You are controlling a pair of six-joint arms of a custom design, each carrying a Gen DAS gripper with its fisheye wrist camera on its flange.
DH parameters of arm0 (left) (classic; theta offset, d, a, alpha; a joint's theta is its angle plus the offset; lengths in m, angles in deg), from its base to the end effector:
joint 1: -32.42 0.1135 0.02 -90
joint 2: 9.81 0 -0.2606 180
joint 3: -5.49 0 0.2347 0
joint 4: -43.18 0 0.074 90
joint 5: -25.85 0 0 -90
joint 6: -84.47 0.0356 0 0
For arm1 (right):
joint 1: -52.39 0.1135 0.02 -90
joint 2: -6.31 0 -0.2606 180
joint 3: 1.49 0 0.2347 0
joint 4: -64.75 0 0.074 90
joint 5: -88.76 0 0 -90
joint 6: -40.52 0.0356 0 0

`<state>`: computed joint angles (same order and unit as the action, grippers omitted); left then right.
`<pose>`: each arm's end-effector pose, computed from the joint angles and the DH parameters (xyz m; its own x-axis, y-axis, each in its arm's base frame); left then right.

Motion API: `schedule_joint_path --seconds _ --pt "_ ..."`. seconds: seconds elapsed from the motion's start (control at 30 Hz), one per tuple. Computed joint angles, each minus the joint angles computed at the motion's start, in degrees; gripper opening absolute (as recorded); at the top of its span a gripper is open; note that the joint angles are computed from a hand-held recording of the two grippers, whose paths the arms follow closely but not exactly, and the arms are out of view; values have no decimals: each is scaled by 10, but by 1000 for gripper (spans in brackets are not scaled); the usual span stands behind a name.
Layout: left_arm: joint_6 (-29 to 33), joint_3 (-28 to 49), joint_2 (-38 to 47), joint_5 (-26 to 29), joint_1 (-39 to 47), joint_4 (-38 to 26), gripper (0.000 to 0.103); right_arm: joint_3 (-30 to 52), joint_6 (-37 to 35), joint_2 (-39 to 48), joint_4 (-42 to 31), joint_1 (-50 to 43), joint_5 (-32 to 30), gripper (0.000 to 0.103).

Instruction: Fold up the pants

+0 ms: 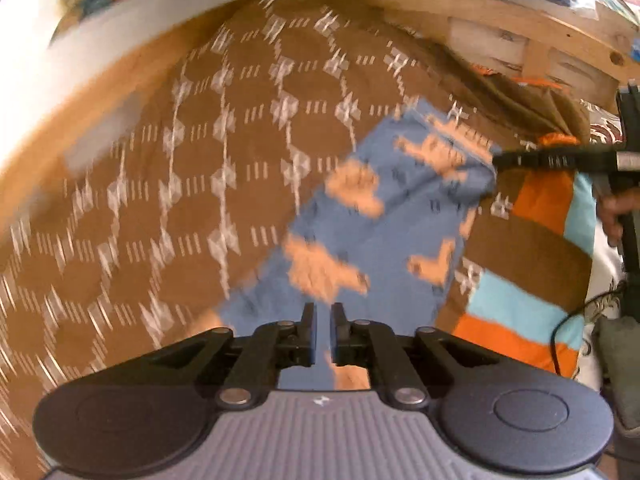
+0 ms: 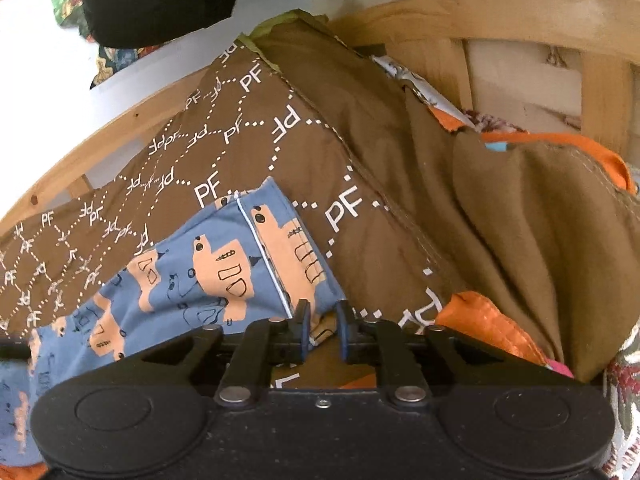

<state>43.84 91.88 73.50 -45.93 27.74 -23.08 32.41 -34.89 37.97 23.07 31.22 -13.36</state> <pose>0.2708 -0.0333 0.2887 -0.4137 0.7572 -0.5056 0.8171 0.5537 0.1607 0.1116 -0.0352 0.1903 -0.5224 0.4664 -0.7138 0.3446 0.8812 0.3236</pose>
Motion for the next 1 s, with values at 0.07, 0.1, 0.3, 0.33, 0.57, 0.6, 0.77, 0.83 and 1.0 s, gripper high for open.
schedule_joint_path --seconds 0.07,0.1,0.3,0.33,0.57,0.6,0.77,0.83,1.0 --pt "-23 89 45 -36 -59 -34 22 5 0 6 -9 -17 -26 35" --pt "-33 118 65 -47 -86 -36 27 7 0 9 -13 -24 -38 38" --pt "-114 159 177 -25 -204 73 41 1 -7 37 -9 -125 -167 60" --pt "-138 159 193 -16 -213 92 41 -3 -13 44 -3 -133 -176 59" --pt "-225 284 340 8 -248 70 40 -33 -5 102 86 -193 -252 41" --pt "-229 300 354 15 -249 59 37 -33 -6 116 95 -203 -260 37" --pt "-220 347 389 37 -258 10 12 -37 -18 132 103 -235 -293 19" --pt "-202 364 392 39 -262 -20 9 -37 -25 114 93 -236 -293 17" --pt "-173 361 387 -45 -285 -38 7 -28 -66 77 60 -188 -237 16"
